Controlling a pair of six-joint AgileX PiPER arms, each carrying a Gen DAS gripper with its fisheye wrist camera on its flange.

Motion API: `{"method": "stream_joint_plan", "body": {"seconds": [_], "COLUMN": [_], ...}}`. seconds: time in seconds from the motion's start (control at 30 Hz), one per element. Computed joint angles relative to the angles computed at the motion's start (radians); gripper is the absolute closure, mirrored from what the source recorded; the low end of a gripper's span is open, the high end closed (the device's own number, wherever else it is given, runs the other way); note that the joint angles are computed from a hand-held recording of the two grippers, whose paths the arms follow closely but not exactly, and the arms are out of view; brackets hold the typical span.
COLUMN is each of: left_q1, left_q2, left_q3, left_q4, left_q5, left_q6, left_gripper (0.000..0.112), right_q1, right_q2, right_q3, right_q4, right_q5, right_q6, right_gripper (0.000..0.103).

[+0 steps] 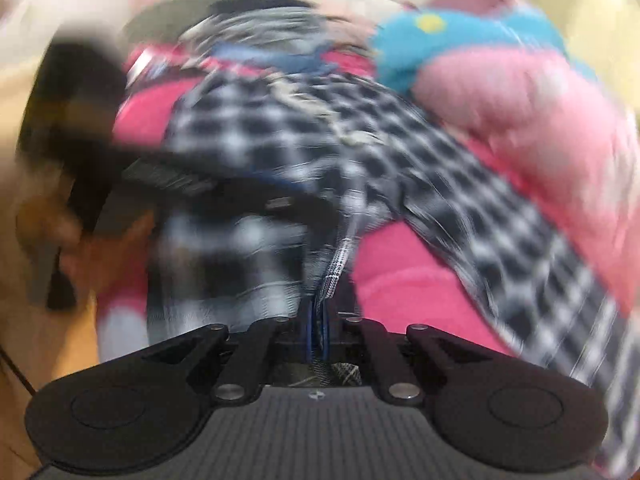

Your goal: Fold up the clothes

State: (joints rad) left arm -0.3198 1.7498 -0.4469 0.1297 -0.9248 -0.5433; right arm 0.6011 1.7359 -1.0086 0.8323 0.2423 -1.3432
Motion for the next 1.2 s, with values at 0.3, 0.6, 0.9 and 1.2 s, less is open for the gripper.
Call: {"method": "stream_joint_plan", "body": {"seconds": [0.3,0.6,0.9,1.2], "left_q1": [-0.015,0.000,0.003,-0.005], "left_q2": [0.032,0.060,0.074,0.077], "left_q3": [-0.023,-0.007,-0.001,-0.003], "left_q4": [-0.087,-0.076,-0.079,-0.095], "left_q5": [0.071,0.006,-0.024,-0.023], "left_q6": [0.055,0.031,0.024,0.043], "left_gripper": [0.056,0.057,0.057,0.057], "right_q1": [-0.056,-0.263,-0.231,-0.110], "right_q2": [-0.037,0.232,0.209,0.120], "right_q3": [0.012,-0.353,-0.325,-0.281], "right_q4": [0.100,0.057,0.002,-0.340], "right_q5": [0.083,0.469,0.415,0.066], "right_q6": [-0.083,0.447,0.518,0.711], "right_gripper": [0.092,0.091,0.103,0.103]}}
